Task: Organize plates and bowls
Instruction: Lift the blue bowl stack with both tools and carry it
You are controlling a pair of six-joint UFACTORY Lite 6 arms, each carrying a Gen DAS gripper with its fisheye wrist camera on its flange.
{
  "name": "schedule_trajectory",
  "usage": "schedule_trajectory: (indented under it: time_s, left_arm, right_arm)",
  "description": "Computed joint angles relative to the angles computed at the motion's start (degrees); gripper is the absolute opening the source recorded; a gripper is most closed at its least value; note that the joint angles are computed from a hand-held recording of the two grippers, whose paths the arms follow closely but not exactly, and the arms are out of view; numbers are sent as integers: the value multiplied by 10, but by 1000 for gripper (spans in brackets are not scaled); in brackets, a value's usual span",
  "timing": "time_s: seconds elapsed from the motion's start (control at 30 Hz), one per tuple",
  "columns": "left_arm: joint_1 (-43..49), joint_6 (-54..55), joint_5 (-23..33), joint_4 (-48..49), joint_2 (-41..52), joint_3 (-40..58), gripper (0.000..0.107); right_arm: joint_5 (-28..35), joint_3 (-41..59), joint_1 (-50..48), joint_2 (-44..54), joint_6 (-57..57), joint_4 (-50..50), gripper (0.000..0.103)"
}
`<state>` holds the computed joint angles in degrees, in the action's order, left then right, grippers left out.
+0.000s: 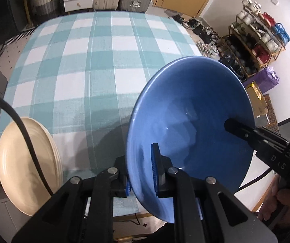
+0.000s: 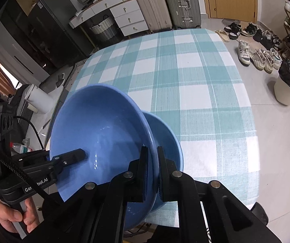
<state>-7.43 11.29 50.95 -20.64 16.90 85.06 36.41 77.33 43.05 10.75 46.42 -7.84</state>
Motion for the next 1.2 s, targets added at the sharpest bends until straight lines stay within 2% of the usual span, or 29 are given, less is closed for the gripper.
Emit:
schedule_trajectory:
  time_s: [0.1, 0.6, 0.77, 0.97, 1.1, 1.2]
  left_arm:
    - [4, 18, -5, -12, 2, -18, 12]
    - [-41, -21, -85, 96, -16, -67, 13]
    - [-54, -39, -111, 122, -20, -88, 13]
    - [-48, -30, -109, 108, -21, -89, 13]
    - [-48, -28, -113, 106, -22, -96, 13]
    - [-48, -23, -123, 99, -31, -109, 17]
  right_arm:
    - [-8, -12, 1, 3, 0, -7, 8]
    - [1, -32, 28, 17, 43, -96, 8]
    - [21, -31, 44, 24, 67, -141, 12]
    - [44, -19, 65, 38, 84, -184, 12]
    - [88, 6, 90, 56, 77, -216, 15]
    - [130, 21, 105, 66, 88, -243, 16]
